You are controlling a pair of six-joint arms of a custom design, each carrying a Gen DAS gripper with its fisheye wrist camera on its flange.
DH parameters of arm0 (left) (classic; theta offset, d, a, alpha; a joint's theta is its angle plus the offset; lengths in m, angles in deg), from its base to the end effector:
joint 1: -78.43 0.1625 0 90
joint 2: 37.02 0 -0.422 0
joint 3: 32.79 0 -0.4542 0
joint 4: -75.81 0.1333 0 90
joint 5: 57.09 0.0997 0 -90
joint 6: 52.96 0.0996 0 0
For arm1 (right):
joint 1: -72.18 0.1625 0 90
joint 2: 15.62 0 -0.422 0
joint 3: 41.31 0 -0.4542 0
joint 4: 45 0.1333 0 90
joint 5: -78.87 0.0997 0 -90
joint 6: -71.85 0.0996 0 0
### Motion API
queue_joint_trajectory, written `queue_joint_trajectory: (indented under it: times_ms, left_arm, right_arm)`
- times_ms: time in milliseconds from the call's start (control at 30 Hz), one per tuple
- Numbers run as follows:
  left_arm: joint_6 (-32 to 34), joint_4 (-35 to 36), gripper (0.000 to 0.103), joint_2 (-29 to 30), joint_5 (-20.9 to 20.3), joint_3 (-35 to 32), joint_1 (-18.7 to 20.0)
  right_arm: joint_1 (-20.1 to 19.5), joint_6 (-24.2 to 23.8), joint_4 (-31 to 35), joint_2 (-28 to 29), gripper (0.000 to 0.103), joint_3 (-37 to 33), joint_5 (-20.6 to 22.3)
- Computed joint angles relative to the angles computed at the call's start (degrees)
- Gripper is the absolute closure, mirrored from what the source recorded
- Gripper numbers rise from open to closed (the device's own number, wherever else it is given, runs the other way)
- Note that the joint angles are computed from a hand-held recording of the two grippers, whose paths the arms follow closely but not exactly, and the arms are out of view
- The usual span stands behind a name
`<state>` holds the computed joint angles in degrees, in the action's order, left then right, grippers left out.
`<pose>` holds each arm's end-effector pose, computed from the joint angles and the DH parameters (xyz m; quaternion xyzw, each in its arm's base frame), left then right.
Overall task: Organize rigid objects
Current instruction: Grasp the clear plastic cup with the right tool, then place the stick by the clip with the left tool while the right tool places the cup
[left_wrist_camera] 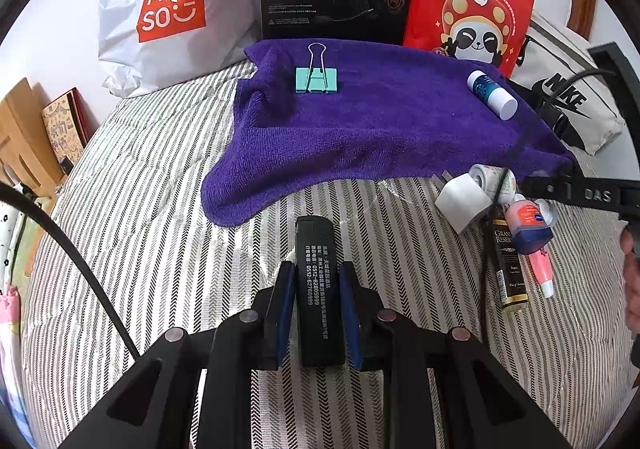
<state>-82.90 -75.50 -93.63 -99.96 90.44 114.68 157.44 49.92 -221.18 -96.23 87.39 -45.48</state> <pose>-0.2857 -0.4653 0.0212 0.2070 0.8921 -0.2348 0.3258 0.0354 -0.5061 0.2376 0.0397 -0.9074 0.2390 0.3435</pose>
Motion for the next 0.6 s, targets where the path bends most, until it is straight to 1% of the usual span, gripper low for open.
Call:
queue_joint_trajectory:
  times_ms: [133, 233, 333, 433, 600]
  left_arm:
    - [0.0, -0.4, 0.081, 0.0, 0.2, 0.2, -0.1]
    - [-0.3, -0.3, 0.081, 0.0, 0.1, 0.1, -0.1]
    - [-0.9, 1.9, 0.081, -0.1, -0.3, -0.6, 0.0]
    - [-1.7, 4.7, 0.081, -0.1, -0.8, -1.7, 0.3]
    - [-2.3, 6.1, 0.081, 0.4, -0.6, -2.6, 0.4]
  right_arm:
    - [0.0, -1.5, -0.2, -2.3, 0.074, 1.3, -0.9]
    - [0.0, -3.3, -1.6, -3.0, 0.074, 2.0, -2.8]
    - [-0.4, -4.0, -2.1, -3.0, 0.074, 2.3, -3.8]
    - [-1.0, -3.5, -1.3, -4.4, 0.074, 3.1, -2.6]
    - [-1.7, -3.6, -0.5, -6.3, 0.074, 4.5, -1.1]
